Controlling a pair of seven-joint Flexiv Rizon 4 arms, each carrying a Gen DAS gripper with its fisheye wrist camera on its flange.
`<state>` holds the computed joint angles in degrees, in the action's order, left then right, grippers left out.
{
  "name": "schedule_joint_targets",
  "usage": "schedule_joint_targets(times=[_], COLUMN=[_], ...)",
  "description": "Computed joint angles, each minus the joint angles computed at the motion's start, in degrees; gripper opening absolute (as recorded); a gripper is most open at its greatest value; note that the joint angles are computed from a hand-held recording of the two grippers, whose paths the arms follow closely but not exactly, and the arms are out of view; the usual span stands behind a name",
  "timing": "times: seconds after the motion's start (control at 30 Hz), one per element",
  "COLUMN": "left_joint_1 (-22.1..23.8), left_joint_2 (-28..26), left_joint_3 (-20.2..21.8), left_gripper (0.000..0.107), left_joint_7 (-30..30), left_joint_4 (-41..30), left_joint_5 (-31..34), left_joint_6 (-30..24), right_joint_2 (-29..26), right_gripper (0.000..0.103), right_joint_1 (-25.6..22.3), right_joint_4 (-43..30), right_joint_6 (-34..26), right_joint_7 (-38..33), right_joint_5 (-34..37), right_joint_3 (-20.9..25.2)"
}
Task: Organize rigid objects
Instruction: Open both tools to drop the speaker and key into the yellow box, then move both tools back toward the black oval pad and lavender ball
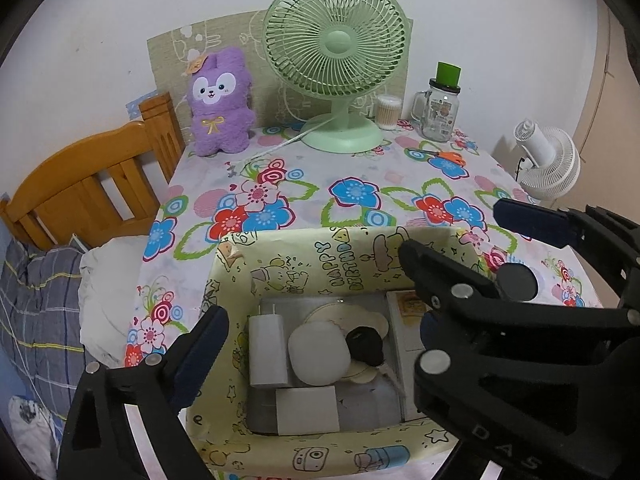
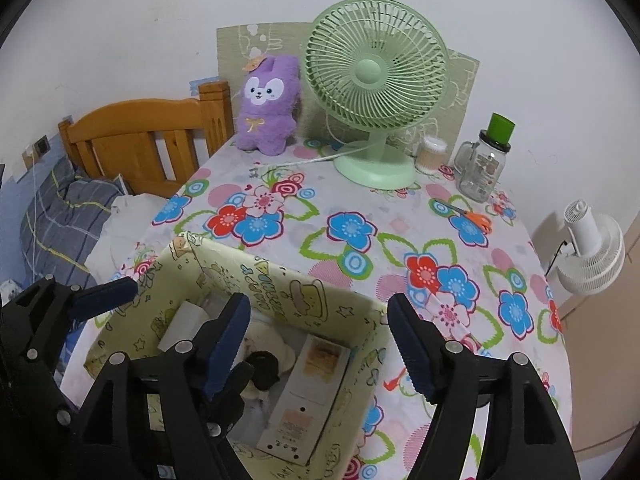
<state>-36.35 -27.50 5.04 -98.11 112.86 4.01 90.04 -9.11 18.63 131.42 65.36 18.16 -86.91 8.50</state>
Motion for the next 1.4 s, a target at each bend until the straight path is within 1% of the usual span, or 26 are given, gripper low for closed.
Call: schedule_joint_targets(times=[0.13,0.23,0.4,0.53,0.63,0.9,0.93,1.07,1.1,1.2,1.33,1.4], left_joint_1=[-0.4,-1.6,-1.1,-3.3,-5.7,-9.0,-9.1,-6.7,-6.7,-8.4,-8.6,-9.7], left_joint_2=[-0.1,0.0,0.6,0.8,1.0,1.4,1.5,2.3,2.4,2.4,2.6,2.7], left_joint_3=[-0.2,0.6,-0.9,1.0,3.2,5.5,5.3,1.5,1.3,2.7,2.1,2.8], left_gripper=[0.098,0.098,0.098,0.098,0.098,0.098,0.098,0.098,0.098,0.098,0.098,0.098], left_joint_7=[-0.3,-0.5,-0.7,-2.2,-3.8,-8.1,-8.5,-8.0,-8.1,-9.7,-10.7,-12.1], left_joint_4=[0.1,0.0,0.1,-0.3,-1.0,-2.8,-2.9,-2.7,-2.8,-3.6,-4.2,-4.6], left_joint_5=[0.2,0.4,-0.5,0.5,1.8,5.6,6.1,6.3,6.5,8.1,9.3,10.4], left_joint_6=[0.8,0.7,0.3,0.3,0.1,-1.6,-1.8,-2.1,-2.1,-2.6,-3.3,-3.6], right_joint_2=[1.3,2.3,3.9,5.6,6.9,10.4,10.9,13.0,13.5,15.1,16.9,17.5], right_gripper=[0.076,0.076,0.076,0.076,0.077,0.077,0.077,0.077,0.077,0.078,0.078,0.078], right_joint_1=[-0.7,-1.2,-2.0,-2.6,-3.1,-4.7,-4.9,-5.6,-5.8,-6.5,-7.1,-7.3], right_joint_4=[1.4,2.3,3.6,4.9,5.8,8.4,8.7,10.2,10.5,11.8,13.1,13.6], right_joint_6=[0.3,0.5,0.9,0.7,1.0,2.2,2.3,2.5,2.7,3.5,3.6,3.6], right_joint_7=[1.3,2.0,2.8,2.9,3.5,3.9,3.8,3.7,3.8,4.3,4.1,4.2], right_joint_5=[-0.8,-1.2,-1.9,-1.8,-2.5,-2.5,-2.3,-2.0,-2.0,-2.2,-1.9,-1.8], right_joint_3=[0.0,0.2,0.4,0.8,0.8,1.0,1.1,1.2,1.2,1.1,1.2,1.3])
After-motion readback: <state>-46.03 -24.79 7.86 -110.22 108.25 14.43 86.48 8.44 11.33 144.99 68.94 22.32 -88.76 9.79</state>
